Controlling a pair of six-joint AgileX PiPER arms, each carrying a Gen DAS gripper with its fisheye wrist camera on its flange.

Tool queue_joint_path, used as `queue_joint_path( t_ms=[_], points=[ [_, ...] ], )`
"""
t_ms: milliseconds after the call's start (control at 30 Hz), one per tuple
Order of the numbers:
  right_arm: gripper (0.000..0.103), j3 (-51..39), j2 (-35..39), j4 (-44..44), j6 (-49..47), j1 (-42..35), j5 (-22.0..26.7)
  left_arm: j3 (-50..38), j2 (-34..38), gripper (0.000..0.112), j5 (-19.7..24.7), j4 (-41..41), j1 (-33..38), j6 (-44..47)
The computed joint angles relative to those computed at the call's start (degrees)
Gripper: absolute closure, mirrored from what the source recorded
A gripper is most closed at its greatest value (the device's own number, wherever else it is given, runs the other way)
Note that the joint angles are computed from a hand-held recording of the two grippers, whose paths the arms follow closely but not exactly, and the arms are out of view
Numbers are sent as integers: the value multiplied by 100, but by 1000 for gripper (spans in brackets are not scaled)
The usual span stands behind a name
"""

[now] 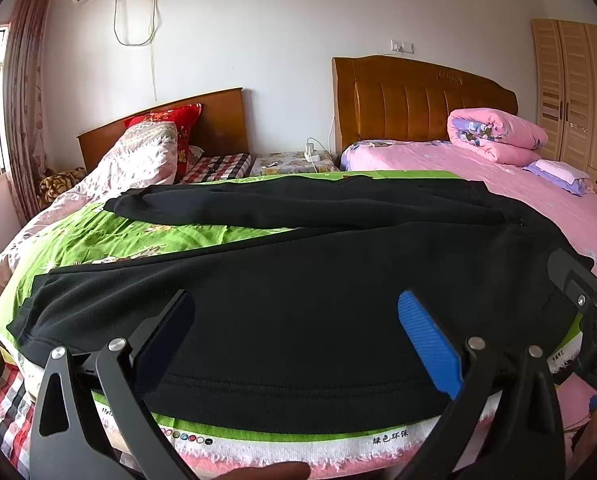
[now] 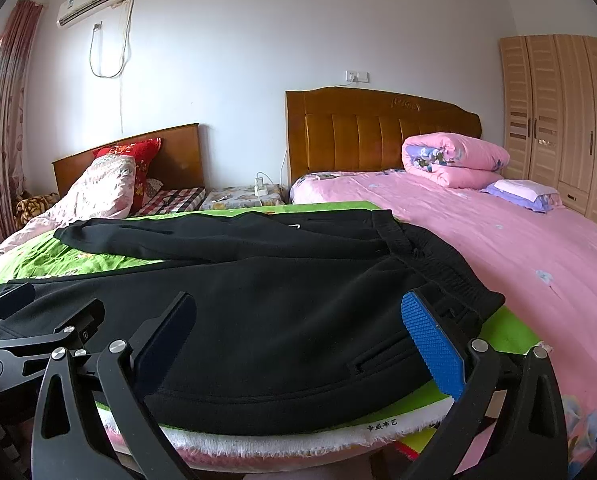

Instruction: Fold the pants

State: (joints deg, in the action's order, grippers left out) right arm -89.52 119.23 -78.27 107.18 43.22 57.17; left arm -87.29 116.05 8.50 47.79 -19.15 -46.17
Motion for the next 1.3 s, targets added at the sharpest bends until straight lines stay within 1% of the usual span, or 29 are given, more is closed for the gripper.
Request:
queue_joint_path(
  t_ms=[833, 967, 1233, 1300],
  points=[
    [4, 6, 54, 37, 73, 29, -17, 64, -29, 11, -17, 196, -2, -205],
    [4, 26, 37, 39, 81, 25, -22, 105, -41, 11, -21, 397, -4, -405],
    [4, 49, 23, 102, 101, 23, -50, 123, -39, 11, -27, 526, 4, -520],
    [4, 37, 19, 129, 75, 6, -65, 123, -40, 11, -29, 413, 9, -410]
  ],
)
